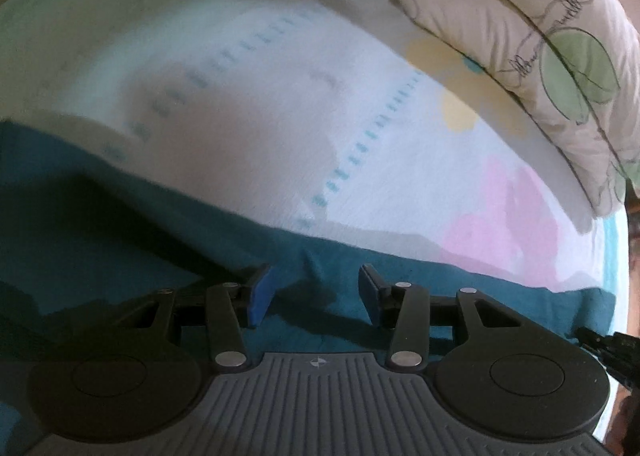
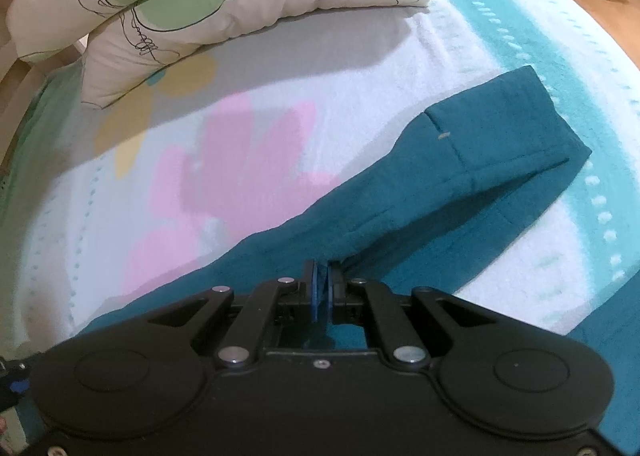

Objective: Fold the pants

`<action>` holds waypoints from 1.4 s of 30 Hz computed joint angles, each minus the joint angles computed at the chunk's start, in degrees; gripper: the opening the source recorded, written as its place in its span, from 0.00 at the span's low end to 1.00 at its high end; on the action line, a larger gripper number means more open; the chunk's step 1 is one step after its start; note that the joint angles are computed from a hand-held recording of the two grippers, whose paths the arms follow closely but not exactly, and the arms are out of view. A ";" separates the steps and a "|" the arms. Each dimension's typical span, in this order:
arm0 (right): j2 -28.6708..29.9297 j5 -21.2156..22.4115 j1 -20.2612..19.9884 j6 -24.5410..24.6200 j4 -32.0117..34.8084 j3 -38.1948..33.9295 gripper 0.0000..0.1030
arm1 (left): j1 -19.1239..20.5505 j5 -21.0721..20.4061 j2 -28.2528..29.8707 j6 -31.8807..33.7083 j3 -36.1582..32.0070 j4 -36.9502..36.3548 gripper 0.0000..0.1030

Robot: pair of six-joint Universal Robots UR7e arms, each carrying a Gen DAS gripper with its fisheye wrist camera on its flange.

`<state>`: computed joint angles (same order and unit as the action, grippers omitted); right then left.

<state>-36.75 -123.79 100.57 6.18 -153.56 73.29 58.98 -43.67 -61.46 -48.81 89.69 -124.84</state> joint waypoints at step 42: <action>-4.45 0.25 0.83 2.93 -2.60 6.39 0.09 | 0.76 2.79 -1.05 -3.94 4.38 -14.57 0.09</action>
<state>-41.20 -123.54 101.40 9.11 -156.16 79.67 59.74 -40.88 -62.51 -52.76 94.08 -139.41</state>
